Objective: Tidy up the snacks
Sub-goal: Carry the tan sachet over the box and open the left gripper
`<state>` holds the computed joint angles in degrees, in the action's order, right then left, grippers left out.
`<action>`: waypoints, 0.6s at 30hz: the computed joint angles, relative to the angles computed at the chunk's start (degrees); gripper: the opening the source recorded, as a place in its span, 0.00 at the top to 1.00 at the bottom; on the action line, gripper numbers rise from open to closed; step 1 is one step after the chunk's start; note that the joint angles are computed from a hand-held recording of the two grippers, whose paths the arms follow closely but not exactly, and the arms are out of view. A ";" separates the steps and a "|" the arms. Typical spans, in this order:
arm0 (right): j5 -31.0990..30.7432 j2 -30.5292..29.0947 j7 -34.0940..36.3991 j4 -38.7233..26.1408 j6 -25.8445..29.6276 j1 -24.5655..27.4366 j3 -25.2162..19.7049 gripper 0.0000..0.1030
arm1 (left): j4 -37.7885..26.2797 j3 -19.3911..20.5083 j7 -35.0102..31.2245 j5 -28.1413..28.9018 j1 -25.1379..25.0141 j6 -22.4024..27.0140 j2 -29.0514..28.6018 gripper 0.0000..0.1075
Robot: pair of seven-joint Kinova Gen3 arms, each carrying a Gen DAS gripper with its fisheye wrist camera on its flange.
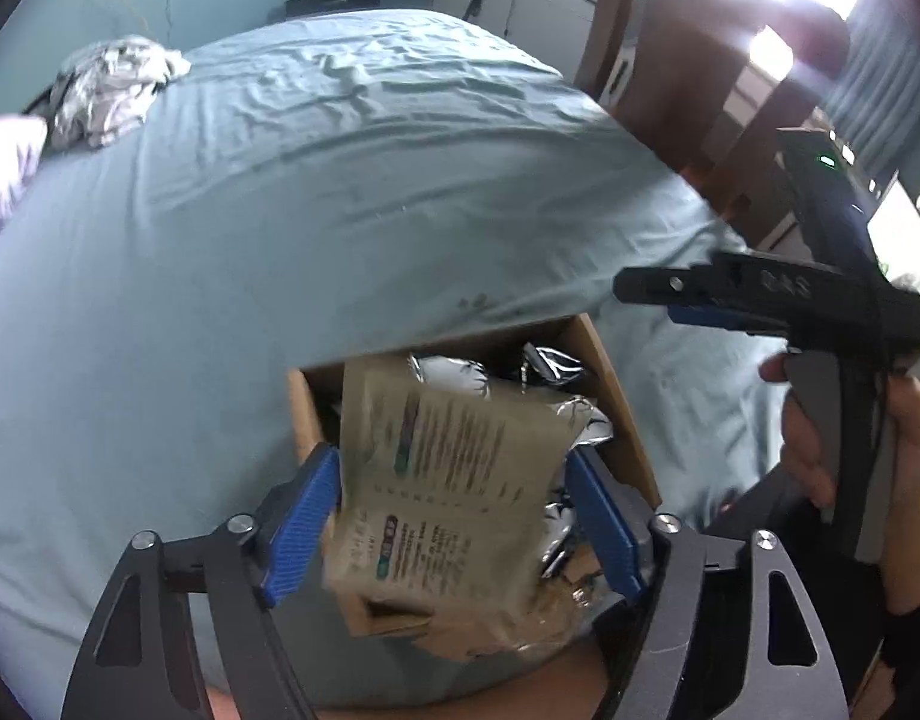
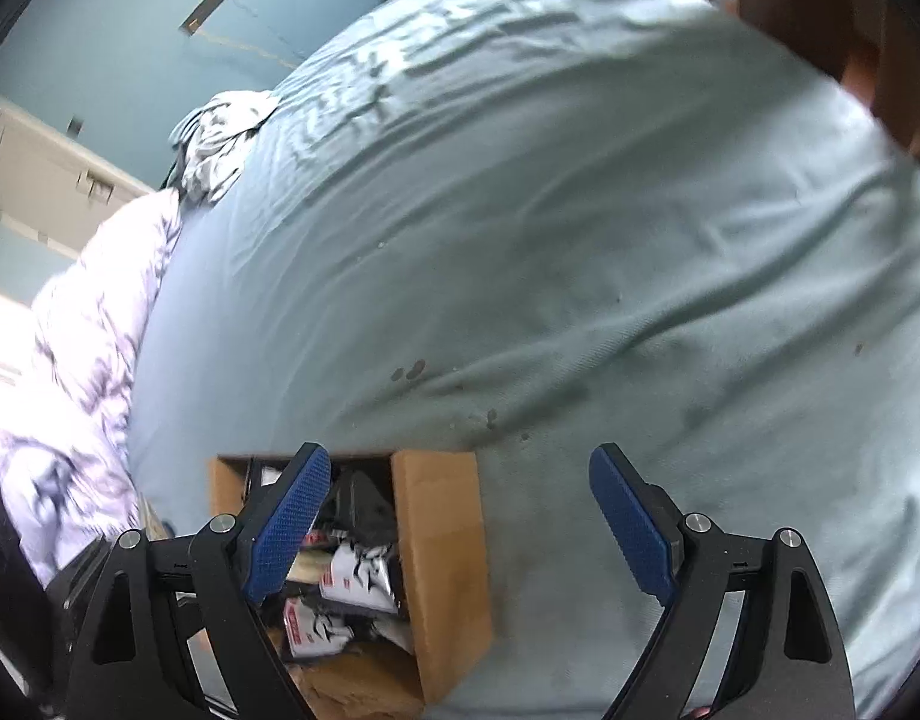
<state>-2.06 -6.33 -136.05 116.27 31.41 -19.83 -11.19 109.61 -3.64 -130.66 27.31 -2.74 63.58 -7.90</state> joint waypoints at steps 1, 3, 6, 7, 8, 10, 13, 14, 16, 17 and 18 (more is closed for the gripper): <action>2.33 -0.62 -1.45 -0.62 1.56 1.11 -2.60 0.14 | 0.56 -0.93 -0.99 1.32 -0.37 0.26 0.35 0.27; 6.99 -2.71 -4.08 -1.17 4.86 3.09 -7.91 0.14 | 1.79 -1.77 -1.24 2.15 -1.38 0.05 -0.35 0.26; 13.98 -4.49 -8.41 -2.28 10.56 4.54 -15.47 0.14 | 3.21 -2.23 0.62 1.61 -2.62 -2.38 -2.11 0.16; 16.31 -4.61 -10.57 -2.54 11.93 3.56 -16.67 0.14 | 3.77 -2.29 1.33 1.34 -2.86 -3.71 -2.99 0.11; 18.40 -4.69 -12.71 -2.38 12.42 1.97 -16.80 0.14 | 4.38 -2.05 2.45 0.64 -3.00 -5.47 -4.07 0.07; 22.75 -4.05 -16.87 -2.96 13.99 -2.87 -15.80 0.14 | 5.31 -1.87 3.77 -0.33 -2.62 -8.26 -5.66 0.05; 26.97 -2.49 -19.64 -3.96 16.45 -6.98 -14.71 0.14 | 5.07 -1.50 5.78 -2.56 -1.64 -10.35 -6.07 0.05; 27.73 -1.66 -19.93 -4.37 16.89 -7.96 -14.64 0.14 | 5.01 -1.35 6.52 -3.23 -1.36 -10.98 -6.08 0.05; 28.07 -0.29 -18.75 -5.14 18.02 -9.63 -13.87 0.14 | 5.40 -1.08 7.85 -4.54 -0.95 -12.73 -6.44 0.05; 28.29 0.85 -17.99 -5.87 19.14 -10.61 -13.55 0.14 | 5.89 -0.23 9.25 -5.99 -0.88 -14.41 -6.85 0.05; 28.49 2.03 -17.09 -6.68 20.11 -11.50 -13.08 0.14 | 6.28 0.22 10.17 -7.19 -0.61 -15.67 -7.04 0.05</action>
<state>26.43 -4.30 -153.14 109.59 51.52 -31.33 -24.27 115.89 -3.42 -120.49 20.12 -3.36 47.91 -14.95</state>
